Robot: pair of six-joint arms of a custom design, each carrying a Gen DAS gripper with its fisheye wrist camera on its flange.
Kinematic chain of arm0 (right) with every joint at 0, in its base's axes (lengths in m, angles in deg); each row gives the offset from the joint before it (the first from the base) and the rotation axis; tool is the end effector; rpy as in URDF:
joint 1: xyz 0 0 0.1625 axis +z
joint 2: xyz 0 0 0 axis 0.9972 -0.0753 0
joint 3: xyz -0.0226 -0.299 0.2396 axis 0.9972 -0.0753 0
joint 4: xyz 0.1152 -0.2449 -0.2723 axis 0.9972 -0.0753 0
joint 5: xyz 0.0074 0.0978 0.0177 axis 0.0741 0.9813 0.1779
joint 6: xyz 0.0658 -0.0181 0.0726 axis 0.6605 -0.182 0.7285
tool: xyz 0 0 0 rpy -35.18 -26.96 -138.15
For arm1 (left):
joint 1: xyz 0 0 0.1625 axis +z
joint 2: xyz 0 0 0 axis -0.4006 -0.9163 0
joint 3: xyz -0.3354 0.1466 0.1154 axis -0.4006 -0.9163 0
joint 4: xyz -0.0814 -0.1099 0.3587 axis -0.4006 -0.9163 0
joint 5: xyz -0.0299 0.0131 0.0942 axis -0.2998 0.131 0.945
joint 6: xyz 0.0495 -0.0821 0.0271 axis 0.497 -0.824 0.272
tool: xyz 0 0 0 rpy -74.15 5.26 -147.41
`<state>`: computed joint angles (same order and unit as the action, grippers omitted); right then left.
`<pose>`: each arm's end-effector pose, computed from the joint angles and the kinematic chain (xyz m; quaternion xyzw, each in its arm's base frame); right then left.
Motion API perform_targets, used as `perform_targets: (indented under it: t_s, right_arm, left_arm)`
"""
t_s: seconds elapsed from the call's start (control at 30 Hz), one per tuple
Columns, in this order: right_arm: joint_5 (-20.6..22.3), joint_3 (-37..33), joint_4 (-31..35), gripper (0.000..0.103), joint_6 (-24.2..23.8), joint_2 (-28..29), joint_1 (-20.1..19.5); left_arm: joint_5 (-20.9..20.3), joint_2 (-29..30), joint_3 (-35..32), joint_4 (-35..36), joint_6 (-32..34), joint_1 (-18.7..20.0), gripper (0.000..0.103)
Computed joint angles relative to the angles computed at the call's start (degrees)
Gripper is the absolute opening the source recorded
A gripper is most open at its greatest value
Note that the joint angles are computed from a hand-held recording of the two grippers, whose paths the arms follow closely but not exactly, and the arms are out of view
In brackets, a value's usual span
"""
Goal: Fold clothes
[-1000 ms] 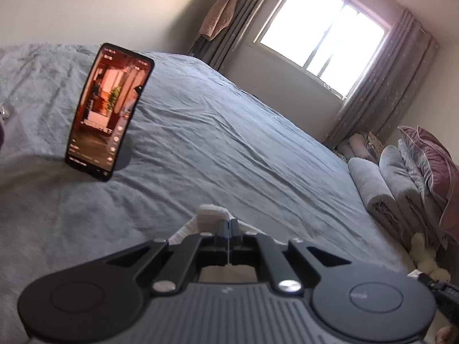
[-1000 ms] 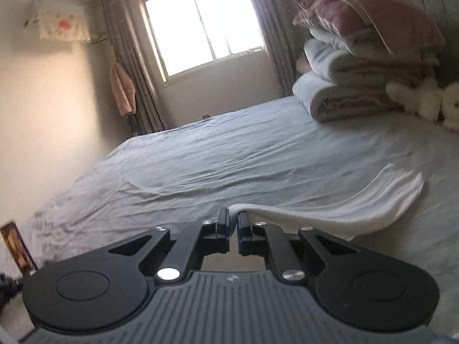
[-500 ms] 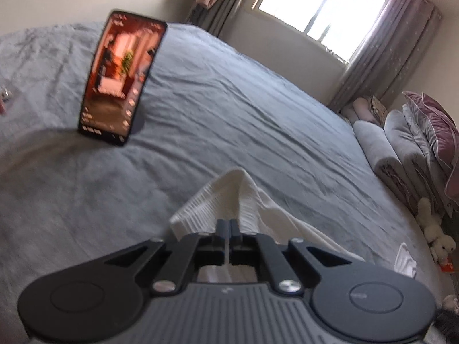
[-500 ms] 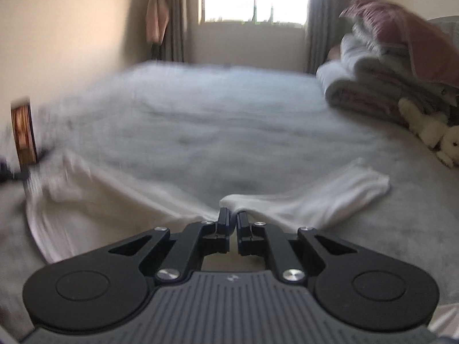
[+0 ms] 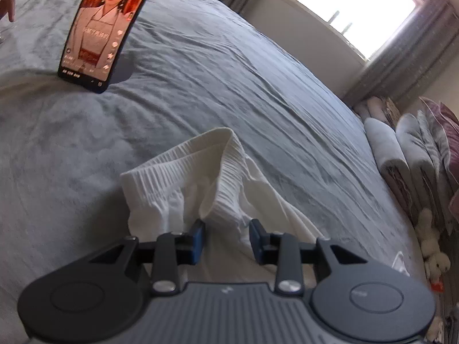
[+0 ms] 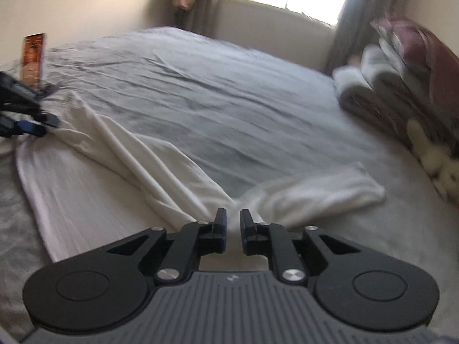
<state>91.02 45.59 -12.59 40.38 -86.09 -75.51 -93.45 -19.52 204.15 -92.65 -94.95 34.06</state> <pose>-0.0726 -0.2222 0.3060 0.3354 -0.7992 0.3514 0.3540 -0.2745 -0.2668 -0.0536 -0.0792 0.8809 -0.4368 0.1641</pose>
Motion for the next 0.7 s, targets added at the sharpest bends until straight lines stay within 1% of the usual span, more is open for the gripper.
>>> perform_targets:
  t_s: [0.03, 0.13, 0.17, 0.2, 0.23, 0.33, 0.47, 0.53, 0.6, 0.7]
  right_arm:
    - [1.4, -0.3, 0.4, 0.017, -1.1, 1.4, 1.8]
    - [5.6, -0.8, -0.5, 0.024, -1.8, 4.7, 7.0]
    - [6.9, -0.7, -1.3, 0.027, -1.8, 5.4, 8.7]
    - [8.2, -0.6, -2.1, 0.027, -1.8, 6.1, 10.3]
    - [8.8, -0.4, -2.4, 0.029, -2.4, 6.5, 11.2]
    - [10.4, 0.2, -3.1, 0.031, -4.6, 7.7, 13.5]
    - [11.2, 0.9, -3.9, 0.036, -7.8, 8.9, 15.4]
    - [12.2, 1.2, -4.9, 0.036, -8.4, 9.9, 16.8]
    - [12.4, 1.9, -5.8, 0.036, -10.2, 10.4, 17.2]
    - [12.4, 3.1, -7.5, 0.036, -13.3, 11.1, 17.3]
  left_arm:
    - [0.2, 0.1, -0.2, 0.8, -1.2, 0.0, 0.034]
    - [0.7, 0.1, -0.9, 3.3, -4.7, -0.1, 0.032]
    - [0.8, 0.1, -1.2, 4.4, -5.6, -0.1, 0.026]
    - [0.9, -0.1, -1.6, 5.9, -6.4, -0.1, 0.015]
    - [1.0, -0.2, -1.8, 7.3, -7.2, -0.3, 0.008]
    - [2.4, -1.0, -1.8, 11.2, -10.5, -1.8, 0.006]
    - [5.2, -3.9, -0.1, 18.6, -14.9, -5.8, 0.006]
    - [5.4, -5.7, 0.9, 22.5, -17.8, -7.4, 0.006]
    - [5.2, -7.0, 1.7, 23.9, -19.6, -8.1, 0.006]
    - [5.4, -8.2, 2.7, 24.2, -20.2, -8.6, 0.006]
